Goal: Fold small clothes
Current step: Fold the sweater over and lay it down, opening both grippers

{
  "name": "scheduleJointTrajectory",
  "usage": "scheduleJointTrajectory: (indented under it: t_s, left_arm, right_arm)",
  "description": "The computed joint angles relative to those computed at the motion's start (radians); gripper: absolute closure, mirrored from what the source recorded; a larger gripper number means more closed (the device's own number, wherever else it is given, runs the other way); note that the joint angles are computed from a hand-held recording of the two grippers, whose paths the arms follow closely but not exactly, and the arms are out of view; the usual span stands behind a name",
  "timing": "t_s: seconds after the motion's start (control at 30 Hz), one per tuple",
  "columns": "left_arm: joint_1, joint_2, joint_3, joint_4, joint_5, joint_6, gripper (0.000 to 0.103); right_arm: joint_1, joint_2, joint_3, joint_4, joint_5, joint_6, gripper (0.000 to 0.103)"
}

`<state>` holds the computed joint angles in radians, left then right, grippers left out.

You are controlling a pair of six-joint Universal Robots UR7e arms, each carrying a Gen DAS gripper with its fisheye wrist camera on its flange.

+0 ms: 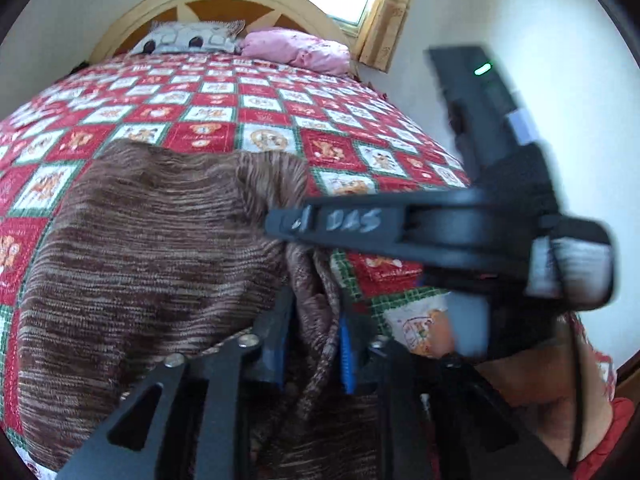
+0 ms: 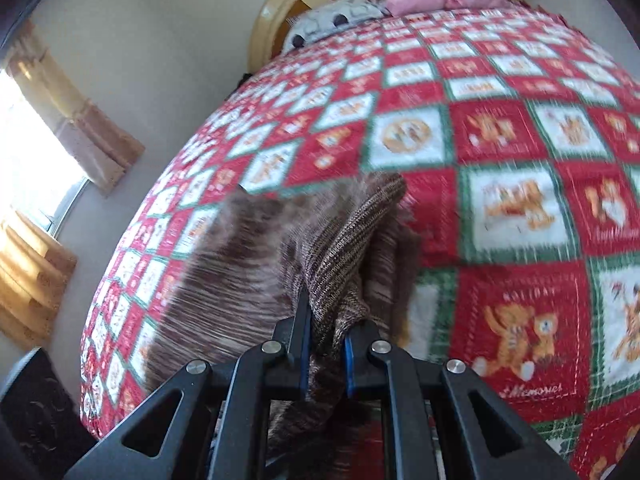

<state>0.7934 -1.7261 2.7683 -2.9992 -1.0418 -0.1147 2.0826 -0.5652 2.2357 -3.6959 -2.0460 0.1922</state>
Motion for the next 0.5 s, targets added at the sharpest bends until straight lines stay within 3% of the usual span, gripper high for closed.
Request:
scheduleJointTrajectory:
  t_s: [0.07,0.1,0.17,0.23,0.3,0.4,0.43,0.5]
  left_arm:
    - [0.002,-0.026,-0.013,0.057,-0.009,0.037,0.075]
    - [0.008,-0.046,-0.021,0.09,-0.027,0.047,0.069]
    - [0.041,-0.143,-0.052,0.226,-0.102,0.084,0.058]
    - [0.032,-0.282,-0.058,0.376,-0.113,0.079,0.03]
    - [0.044,-0.409,-0.066,0.48,-0.121,0.09,0.022]
    - [0.133,-0.555,-0.089,0.561,-0.113,0.138,0.017]
    - [0.154,-0.571,-0.092,0.564,-0.103,0.139,0.017]
    - [0.243,-0.577,-0.113,0.55,-0.105,0.137,0.017]
  right_arm:
    - [-0.034,0.016,0.02,-0.052,0.041,-0.003,0.091]
    - [-0.046,0.024,0.028,-0.083,0.06,-0.002,0.091]
    - [-0.065,0.037,0.049,-0.153,0.09,0.012,0.09]
    - [-0.069,0.035,0.07,-0.184,0.102,0.035,0.083]
    - [-0.031,0.014,0.096,-0.182,0.04,0.094,0.076]
    - [0.113,-0.004,0.129,-0.18,-0.207,0.16,0.075]
    - [0.159,-0.004,0.15,-0.209,-0.241,0.173,0.075]
    - [0.226,-0.005,0.187,-0.269,-0.232,0.207,0.074]
